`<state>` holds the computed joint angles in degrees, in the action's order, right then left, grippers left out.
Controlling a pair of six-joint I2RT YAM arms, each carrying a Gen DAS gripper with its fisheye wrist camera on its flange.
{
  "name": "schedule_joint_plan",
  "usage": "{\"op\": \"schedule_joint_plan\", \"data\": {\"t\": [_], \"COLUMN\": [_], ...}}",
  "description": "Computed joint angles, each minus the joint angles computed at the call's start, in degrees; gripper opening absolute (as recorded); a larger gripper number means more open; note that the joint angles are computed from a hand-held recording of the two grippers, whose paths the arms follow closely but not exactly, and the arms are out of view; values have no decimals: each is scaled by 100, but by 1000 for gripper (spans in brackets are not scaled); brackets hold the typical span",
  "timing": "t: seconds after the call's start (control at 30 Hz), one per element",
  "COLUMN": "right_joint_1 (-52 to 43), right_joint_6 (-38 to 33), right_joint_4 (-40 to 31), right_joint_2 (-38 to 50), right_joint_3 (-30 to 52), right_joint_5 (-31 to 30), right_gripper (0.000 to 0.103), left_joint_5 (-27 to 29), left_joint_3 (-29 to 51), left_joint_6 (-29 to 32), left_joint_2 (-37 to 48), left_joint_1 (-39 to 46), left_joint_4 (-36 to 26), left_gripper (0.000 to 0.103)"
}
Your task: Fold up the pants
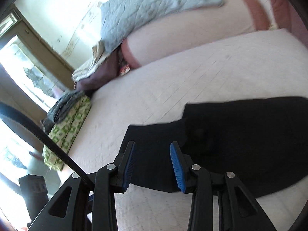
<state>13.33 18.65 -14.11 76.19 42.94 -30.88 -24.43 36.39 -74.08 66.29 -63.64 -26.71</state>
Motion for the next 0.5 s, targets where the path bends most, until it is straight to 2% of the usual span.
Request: {"op": "schedule_joint_plan", "data": {"t": [0.1, 0.13, 0.17, 0.2, 0.33, 0.4, 0.47, 0.5], "right_joint_1": [9, -136, -402, -612, -1595, -2514, -3646, -4137], "right_joint_6": [50, 100, 155, 134, -535, -870, -1214, -1337], "right_joint_4": [259, 396, 612, 492, 13, -435, -905, -1002], "right_joint_2": [857, 1089, 1033, 938, -472, -1215, -1455, -1524], "right_joint_3": [41, -41, -248, -275, -826, -1150, -1297, -1397], "right_joint_5": [298, 159, -204, -424, -282, -313, -719, -824], "right_gripper": [44, 36, 35, 35, 54, 56, 56, 56], "left_joint_5": [-155, -160, -137, -112, 426, 787, 1157, 1347], "left_joint_3": [240, 326, 450, 564, 1395, 1954, 2856, 3556], "left_joint_6": [67, 201, 416, 586, 1779, 2333, 2876, 3190], "left_joint_2": [129, 170, 243, 311, 945, 1468, 2285, 2870], "left_joint_1": [-42, -1, 70, 129, 607, 822, 987, 1038], "left_joint_4": [-372, -466, -543, -596, -447, -259, -251, -350], "left_gripper": [54, 55, 55, 55, 55, 57, 58, 58]}}
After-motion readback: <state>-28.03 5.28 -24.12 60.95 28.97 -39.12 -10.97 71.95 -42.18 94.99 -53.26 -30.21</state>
